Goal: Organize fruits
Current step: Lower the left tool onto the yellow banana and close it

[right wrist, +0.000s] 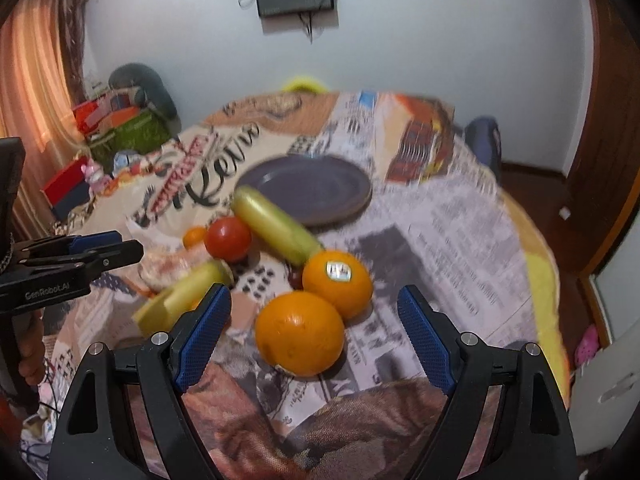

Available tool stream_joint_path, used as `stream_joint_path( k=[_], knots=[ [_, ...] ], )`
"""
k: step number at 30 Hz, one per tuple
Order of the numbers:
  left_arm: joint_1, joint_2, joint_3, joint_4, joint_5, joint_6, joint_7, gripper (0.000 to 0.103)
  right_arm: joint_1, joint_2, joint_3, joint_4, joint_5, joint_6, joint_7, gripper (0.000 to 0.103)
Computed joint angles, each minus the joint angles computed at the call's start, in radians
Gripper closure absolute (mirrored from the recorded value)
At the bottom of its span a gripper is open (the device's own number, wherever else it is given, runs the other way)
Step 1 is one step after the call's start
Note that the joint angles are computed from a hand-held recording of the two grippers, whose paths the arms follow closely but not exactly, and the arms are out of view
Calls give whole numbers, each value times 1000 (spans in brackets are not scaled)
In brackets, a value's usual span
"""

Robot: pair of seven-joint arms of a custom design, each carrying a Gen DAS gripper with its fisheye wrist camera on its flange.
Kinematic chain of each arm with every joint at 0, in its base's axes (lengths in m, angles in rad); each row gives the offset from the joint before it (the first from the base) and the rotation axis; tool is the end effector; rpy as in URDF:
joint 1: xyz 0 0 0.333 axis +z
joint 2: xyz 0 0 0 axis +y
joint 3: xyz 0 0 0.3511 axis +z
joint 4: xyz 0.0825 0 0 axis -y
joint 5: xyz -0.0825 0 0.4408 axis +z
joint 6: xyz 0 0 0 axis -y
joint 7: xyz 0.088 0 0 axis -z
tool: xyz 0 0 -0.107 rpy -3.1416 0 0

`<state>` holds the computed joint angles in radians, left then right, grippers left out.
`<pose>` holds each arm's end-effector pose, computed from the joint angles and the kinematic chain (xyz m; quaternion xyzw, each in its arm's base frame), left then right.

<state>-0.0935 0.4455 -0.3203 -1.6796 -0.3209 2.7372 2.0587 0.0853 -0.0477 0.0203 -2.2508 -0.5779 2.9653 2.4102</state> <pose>0.7276 -0.2671 0.4267 -0.4500 0.8247 -0.3250 0.1082 0.5938 0.1003 0.4681 -0.5827 0.7146 -0.2535 0.2926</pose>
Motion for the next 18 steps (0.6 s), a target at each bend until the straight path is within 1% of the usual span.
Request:
stream_joint_path(
  k=[1, 2, 3, 4, 6, 7, 8, 9, 12, 14, 15, 16, 17, 18],
  knots=[
    [-6, 8, 5, 5, 10, -12, -4, 55, 9, 10, -4, 1, 61, -1, -49, 20],
    [-8, 15, 7, 11, 16, -25, -5, 55, 9, 10, -5, 1, 61, -1, -49, 20],
    [-10, 24, 8, 18, 22, -39, -5, 56, 15, 19, -8, 1, 106, 3, -86, 20],
    [-13, 30, 12, 24, 29, -52, -8, 57, 27, 31, -12, 0, 205, 1, -170, 20],
    [-17, 45, 15, 37, 37, -86, -15, 60, 36, 43, -14, 2, 287, -5, -244, 20],
    [-15, 51, 13, 44, 35, -102, -15, 65, 39, 52, -15, 8, 300, -9, -257, 20],
    [-14, 58, 11, 50, 32, -119, -15, 65, 42, 59, -15, 11, 325, -12, -278, 20],
    [-5, 60, 1, 49, 16, -119, -3, 65, 45, 66, -15, 14, 360, -15, -308, 20],
    [-5, 63, -2, 51, 7, -121, 11, 65, 50, 86, -16, 26, 435, -23, -375, 20],
    [-5, 69, -4, 59, 2, -142, 17, 65, 53, 91, -18, 29, 460, -24, -398, 20],
    [-6, 73, -3, 64, 2, -153, 18, 65, 53, 98, -16, 31, 491, -27, -424, 22],
    [-9, 77, -1, 69, 3, -164, 18, 65, 53, 103, -15, 35, 512, -31, -442, 27],
    [-12, 81, 2, 72, 5, -170, 16, 65, 49, 105, -7, 35, 571, -26, -491, 32],
    [-14, 81, 3, 69, 4, -165, 17, 65, 52, 105, -11, 35, 571, -26, -492, 34]
  ],
)
